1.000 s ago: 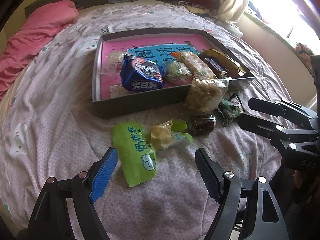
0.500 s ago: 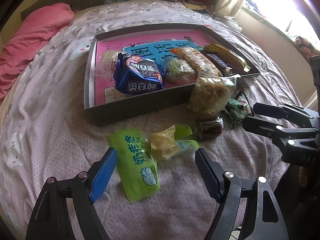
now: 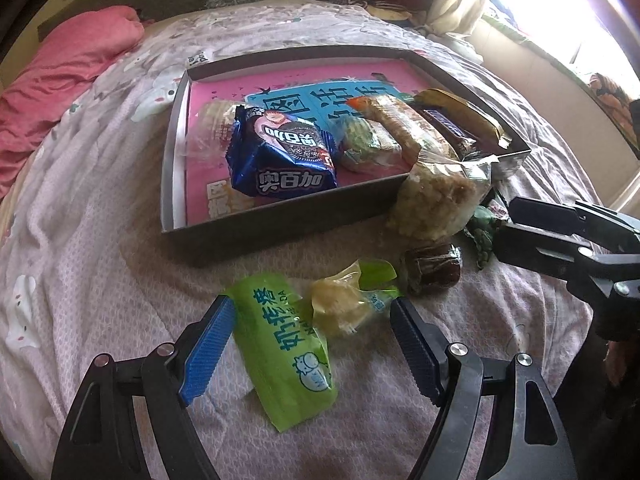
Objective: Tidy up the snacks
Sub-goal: 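Grasp the green milk-snack pack with left tool while right tool grasps the clear biscuit bag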
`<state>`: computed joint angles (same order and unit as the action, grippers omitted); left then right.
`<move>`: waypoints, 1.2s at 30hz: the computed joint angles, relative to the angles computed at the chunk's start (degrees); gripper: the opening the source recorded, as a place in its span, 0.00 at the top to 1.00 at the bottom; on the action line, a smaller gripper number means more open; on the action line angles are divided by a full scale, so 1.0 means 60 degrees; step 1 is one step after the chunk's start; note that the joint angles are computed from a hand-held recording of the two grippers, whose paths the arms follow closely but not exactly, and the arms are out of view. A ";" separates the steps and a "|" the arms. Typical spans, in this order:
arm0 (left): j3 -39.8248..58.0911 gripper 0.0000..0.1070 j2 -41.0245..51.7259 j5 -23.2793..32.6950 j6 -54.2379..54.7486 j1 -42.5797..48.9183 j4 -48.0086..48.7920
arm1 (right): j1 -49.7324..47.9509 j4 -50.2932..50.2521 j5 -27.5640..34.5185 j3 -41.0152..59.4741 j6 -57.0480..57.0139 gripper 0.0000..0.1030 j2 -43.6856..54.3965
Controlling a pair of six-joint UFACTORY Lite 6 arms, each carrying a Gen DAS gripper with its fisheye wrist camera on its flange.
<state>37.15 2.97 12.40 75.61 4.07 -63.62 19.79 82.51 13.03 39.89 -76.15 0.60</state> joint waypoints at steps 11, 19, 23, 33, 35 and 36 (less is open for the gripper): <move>0.0657 0.22 0.0954 0.1066 0.2192 0.0861 -0.1736 | 0.0851 0.0478 -0.0045 0.1634 0.0542 0.46 0.1780; 0.0999 0.22 0.1396 0.1321 0.2795 0.0967 -0.2173 | 0.1103 0.2011 -0.0464 0.2180 -0.0432 0.46 0.2528; 0.1156 0.23 0.1607 0.1494 0.3001 0.0998 -0.2332 | 0.1035 0.2710 -0.0388 0.2317 -0.1045 0.55 0.2775; 0.1306 0.31 0.1793 0.1542 0.3422 0.0722 -0.2706 | 0.0512 0.3384 0.0372 0.1686 -0.2152 0.60 0.2175; 0.1288 0.36 0.1767 0.1579 0.3442 0.0727 -0.2740 | 0.0423 0.3348 0.0461 0.1527 -0.2212 0.60 0.1985; 0.1258 0.38 0.1727 0.1634 0.3470 0.0740 -0.2751 | 0.0367 0.3315 0.0521 0.1452 -0.2227 0.60 0.1878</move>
<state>44.70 13.33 22.20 96.43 8.51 -80.13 21.99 102.41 16.15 48.60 -89.51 11.87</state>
